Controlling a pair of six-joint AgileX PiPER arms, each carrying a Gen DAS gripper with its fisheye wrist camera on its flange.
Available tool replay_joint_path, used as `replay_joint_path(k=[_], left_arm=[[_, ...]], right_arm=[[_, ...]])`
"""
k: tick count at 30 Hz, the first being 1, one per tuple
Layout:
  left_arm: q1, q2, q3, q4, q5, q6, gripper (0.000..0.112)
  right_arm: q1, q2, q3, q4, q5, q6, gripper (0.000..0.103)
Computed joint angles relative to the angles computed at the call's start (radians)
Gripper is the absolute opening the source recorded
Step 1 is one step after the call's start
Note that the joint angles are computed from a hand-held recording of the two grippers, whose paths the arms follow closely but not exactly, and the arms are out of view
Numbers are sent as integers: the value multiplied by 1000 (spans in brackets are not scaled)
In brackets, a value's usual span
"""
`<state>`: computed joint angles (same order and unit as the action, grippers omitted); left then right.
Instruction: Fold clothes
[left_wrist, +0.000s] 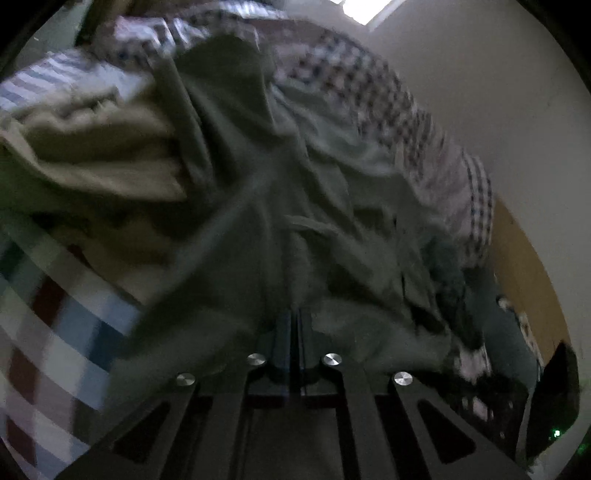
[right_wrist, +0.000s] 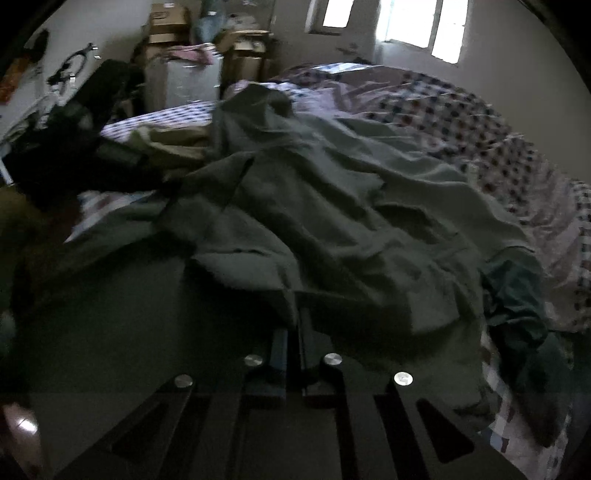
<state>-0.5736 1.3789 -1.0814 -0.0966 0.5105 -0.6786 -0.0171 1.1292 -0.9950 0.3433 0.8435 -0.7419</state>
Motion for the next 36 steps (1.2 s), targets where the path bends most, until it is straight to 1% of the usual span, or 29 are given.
replay_joint_path(k=[1, 2, 3, 4, 5, 6, 8, 9, 11, 12, 14, 16, 19, 20, 21, 22, 23, 24, 26, 28, 29, 31, 32, 34, 36], left_arm=[[15, -3, -1, 20, 19, -32, 2], [11, 4, -14, 80, 53, -92, 3], [2, 14, -30, 146, 91, -152, 3], [-7, 18, -37, 186, 111, -178, 3], [-23, 19, -48, 222, 126, -187, 9], [-41, 19, -60, 256, 142, -192, 15], [-101, 13, -77, 352, 158, -207, 53], [-132, 11, -86, 399, 167, -212, 58], [-201, 10, -96, 492, 187, -224, 60], [-235, 18, -108, 533, 207, -228, 60], [-300, 49, -134, 614, 273, -237, 60], [-342, 85, -156, 661, 327, -232, 60], [-356, 167, -205, 675, 396, -219, 60], [-347, 175, -204, 665, 393, -223, 54], [-337, 178, -198, 653, 382, -229, 47], [-314, 166, -182, 625, 350, -239, 28], [-288, 139, -162, 602, 313, -262, 18], [-261, 111, -143, 580, 276, -285, 13], [-205, 48, -98, 543, 192, -340, 11], [-106, -54, -10, 431, 28, -362, 9], [-62, -92, 29, 362, -43, -354, 9], [-7, -143, 92, 278, -137, -362, 9], [4, -154, 109, 277, -155, -393, 9], [18, -151, 121, 217, -169, -360, 9], [19, -144, 117, 188, -152, -341, 9]], right_arm=[[-21, 8, -5, 27, 40, -39, 3], [-38, 18, -8, 47, 76, -71, 3], [-43, 28, -3, 49, 96, -82, 4], [-47, 37, 2, 49, 107, -83, 6], [-52, 46, 5, 52, 118, -86, 6], [-64, 52, 3, 65, 135, -95, 7], [-87, 64, -1, 91, 167, -113, 10], [-102, 66, -5, 108, 183, -125, 12], [-172, 72, -26, 184, 251, -185, 22], [-207, 74, -35, 221, 283, -213, 26], [-276, 78, -49, 287, 335, -259, 37], [-345, 77, -57, 346, 363, -286, 40], [-438, 89, -73, 403, 375, -299, 40], [-466, 97, -75, 417, 372, -303, 40], [-500, 103, -78, 433, 369, -307, 40], [-534, 108, -83, 446, 360, -300, 40], [-567, 115, -89, 458, 350, -293, 40], [-597, 121, -95, 470, 340, -285, 40], [-649, 128, -104, 499, 334, -276, 43], [-693, 135, -114, 525, 327, -266, 43], [-692, 134, -115, 528, 331, -268, 43], [-658, 122, -109, 523, 321, -258, 43], [-620, 116, -104, 507, 300, -226, 43], [-542, 105, -95, 474, 258, -160, 43], [-461, 100, -90, 435, 215, -86, 43]])
